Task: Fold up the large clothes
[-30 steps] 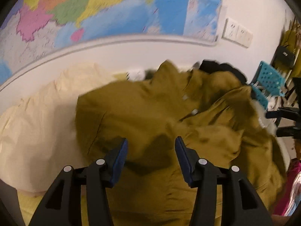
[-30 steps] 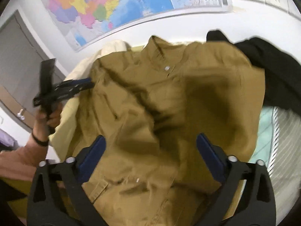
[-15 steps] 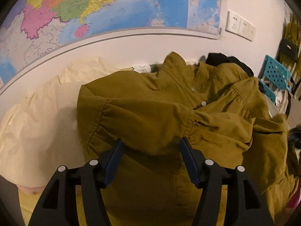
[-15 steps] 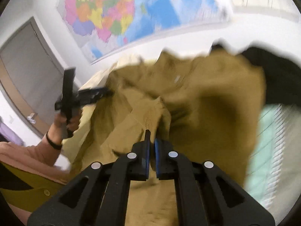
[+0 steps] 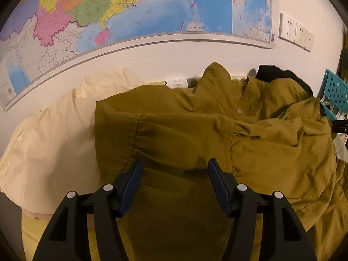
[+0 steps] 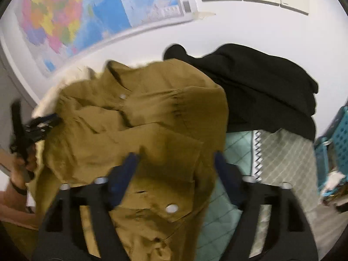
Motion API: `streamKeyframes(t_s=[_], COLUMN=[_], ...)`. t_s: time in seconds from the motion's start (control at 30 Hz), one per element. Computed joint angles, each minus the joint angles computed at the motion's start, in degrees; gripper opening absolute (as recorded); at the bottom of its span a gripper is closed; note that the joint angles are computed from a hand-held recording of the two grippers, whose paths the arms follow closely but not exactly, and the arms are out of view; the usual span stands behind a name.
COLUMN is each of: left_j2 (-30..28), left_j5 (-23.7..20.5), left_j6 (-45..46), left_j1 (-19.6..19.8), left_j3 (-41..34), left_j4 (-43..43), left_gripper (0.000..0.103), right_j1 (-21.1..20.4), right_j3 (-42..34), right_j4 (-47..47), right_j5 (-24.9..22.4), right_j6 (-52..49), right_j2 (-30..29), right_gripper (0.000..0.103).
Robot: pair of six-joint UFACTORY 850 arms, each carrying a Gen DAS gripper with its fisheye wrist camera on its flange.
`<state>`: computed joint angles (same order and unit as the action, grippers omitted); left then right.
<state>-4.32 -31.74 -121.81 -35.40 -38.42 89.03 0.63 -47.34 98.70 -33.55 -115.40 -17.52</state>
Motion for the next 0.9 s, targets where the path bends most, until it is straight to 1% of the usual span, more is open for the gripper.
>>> streamKeyframes(t_s=[0.03,0.07,0.1,0.13,0.17,0.2,0.23,0.3,0.33,0.37,0.43,0.5,0.53,0.6,0.7,0.73,0.77,0.8,0.83,0.87,0.9], left_j2=[0.84,1.74,2.42,3.54,4.14,4.73,4.63,3.79,2.52,1.57,0.87,0.32,0.27,-0.86,-2.96,-3.62,-3.95,-4.17,-4.01,-3.66,-2.73], left_j5=[0.33,0.64,0.70,0.86,0.88,1.34,1.90,1.68,0.72,0.45,1.01,1.41,1.64,-0.11,-0.51,-1.29,-1.51,-1.83,-1.99,-1.89,-1.82], left_j6=[-1.40,-2.26,-3.15,-5.41,-6.79,-8.45,-8.96,-8.74,-7.44,-5.98,-6.13,-6.18,-7.38,-8.24,-5.89,-5.05,-4.28,-2.77,-2.47,-2.64,-3.41], left_j1=[-0.05,-0.15,-0.38,-0.71,-1.05,-1.34,-1.46,-2.08,-2.46,-2.51,-2.03,-1.27,-0.96,-0.98,-0.81,-1.11,-1.27,-1.54,-1.67,-1.72,-1.88], left_j3=[0.82,1.51,2.08,3.12,3.70,4.38,4.40,4.23,3.56,2.99,2.67,2.32,2.42,2.03,0.95,0.70,0.59,0.39,0.42,0.60,1.23], left_j4=[1.55,2.49,3.44,6.17,7.87,10.12,11.02,11.29,9.88,8.18,7.63,6.61,7.64,7.71,5.32,5.09,5.13,4.31,4.09,4.32,5.00], left_gripper=[0.060,0.060,0.061,0.061,0.063,0.064,0.064,0.066,0.066,0.066,0.066,0.066,0.066,0.066,0.066,0.066,0.070,0.071,0.071,0.071,0.071], right_j1=[-0.39,-0.41,-0.68,-1.06,-1.24,-1.03,-0.88,0.00,0.20,0.54,-0.05,-0.08,-0.01,0.77,1.51,1.12,0.59,0.27,-0.02,-0.39,-0.64], right_j3=[0.54,0.64,0.38,0.00,-0.43,-1.06,-1.70,-1.92,-1.40,-0.88,-0.10,-0.03,-0.79,-2.12,-3.59,-3.35,-2.49,-0.93,0.62,2.49,4.48], right_j4=[0.69,0.74,-0.12,-1.44,-1.98,-2.17,-2.68,-0.41,1.77,5.02,8.78,13.55,12.67,10.63,6.20,6.21,8.50,13.18,16.76,19.54,20.29], right_j5=[-0.85,-0.31,-0.76,-1.96,-2.87,-3.13,-3.60,-2.04,-1.99,-1.35,-2.57,-1.49,-0.84,1.79,4.84,4.33,3.63,3.32,2.14,-0.31,-3.10], right_j6=[-0.77,-0.34,0.66,2.09,2.97,4.05,4.78,3.13,0.72,-2.39,-5.68,-8.33,-7.18,-4.96,-0.13,0.65,-0.42,-3.89,-7.63,-11.73,-14.23], right_j2=[0.01,-0.26,-0.81,-1.45,-2.43,-3.53,-4.50,-4.94,-4.48,-3.57,-2.18,-1.73,-2.42,-4.01,-5.94,-5.70,-4.74,-3.07,-1.44,0.52,2.99], right_gripper=[0.078,0.078,0.078,0.077,0.073,0.055,0.044,0.030,0.010,0.010,0.008,0.005,0.005,0.005,0.011,0.020,0.030,0.046,0.047,0.047,0.053])
